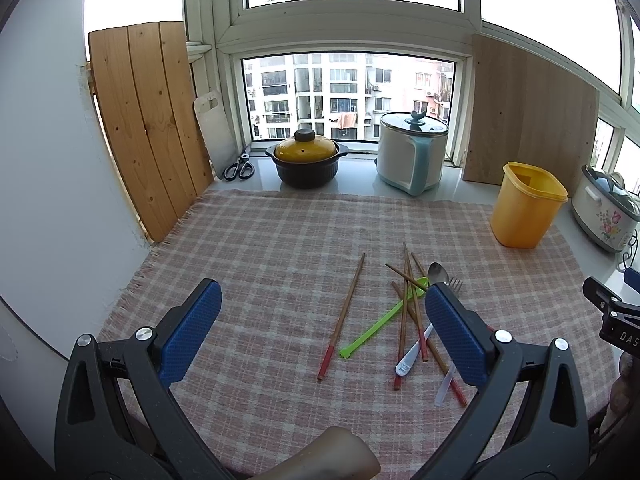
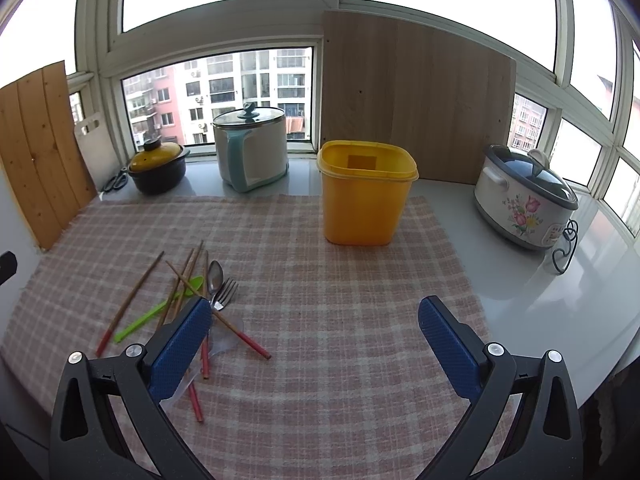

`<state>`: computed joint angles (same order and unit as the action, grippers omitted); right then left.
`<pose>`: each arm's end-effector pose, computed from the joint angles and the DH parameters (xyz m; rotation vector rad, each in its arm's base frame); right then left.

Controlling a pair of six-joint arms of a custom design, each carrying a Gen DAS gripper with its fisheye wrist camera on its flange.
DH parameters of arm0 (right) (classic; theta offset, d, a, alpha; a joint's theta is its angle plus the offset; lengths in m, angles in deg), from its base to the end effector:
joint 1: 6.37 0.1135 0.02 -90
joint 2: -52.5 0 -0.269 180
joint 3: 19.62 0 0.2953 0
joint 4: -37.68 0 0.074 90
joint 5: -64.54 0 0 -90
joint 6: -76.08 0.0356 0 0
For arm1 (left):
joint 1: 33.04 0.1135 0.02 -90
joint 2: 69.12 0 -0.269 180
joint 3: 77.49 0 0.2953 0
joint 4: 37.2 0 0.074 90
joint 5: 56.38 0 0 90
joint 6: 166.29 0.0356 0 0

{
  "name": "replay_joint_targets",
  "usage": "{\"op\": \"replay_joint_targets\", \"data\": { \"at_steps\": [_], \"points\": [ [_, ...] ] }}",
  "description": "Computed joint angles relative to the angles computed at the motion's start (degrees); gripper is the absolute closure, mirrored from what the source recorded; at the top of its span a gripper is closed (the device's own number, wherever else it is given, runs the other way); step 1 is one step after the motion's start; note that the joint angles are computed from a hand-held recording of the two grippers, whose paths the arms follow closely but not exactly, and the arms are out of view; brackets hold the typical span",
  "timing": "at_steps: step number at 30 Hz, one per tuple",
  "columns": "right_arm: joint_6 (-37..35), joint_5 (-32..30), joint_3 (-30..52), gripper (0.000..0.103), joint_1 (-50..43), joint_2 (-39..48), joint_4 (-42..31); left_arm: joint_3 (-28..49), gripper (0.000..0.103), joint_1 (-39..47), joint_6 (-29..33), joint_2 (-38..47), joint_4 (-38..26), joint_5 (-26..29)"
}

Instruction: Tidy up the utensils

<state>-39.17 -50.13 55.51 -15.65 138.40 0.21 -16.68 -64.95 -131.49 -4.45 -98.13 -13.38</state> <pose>0.3594 -0.0437 0.2473 -0.5135 2.2686 0.2216 0.2187 -0.1055 0.2478 -0.6685 2.1598 0.3624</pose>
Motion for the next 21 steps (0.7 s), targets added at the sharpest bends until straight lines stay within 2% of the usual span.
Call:
{"op": "replay_joint_targets", "data": {
  "at_steps": [21],
  "points": [
    [-0.4,1.0,0.8,0.001,0.9,1.6,0.2,-0.8,0.0,1.1,1.0,0.4,1.4,1.2]
  ]
}}
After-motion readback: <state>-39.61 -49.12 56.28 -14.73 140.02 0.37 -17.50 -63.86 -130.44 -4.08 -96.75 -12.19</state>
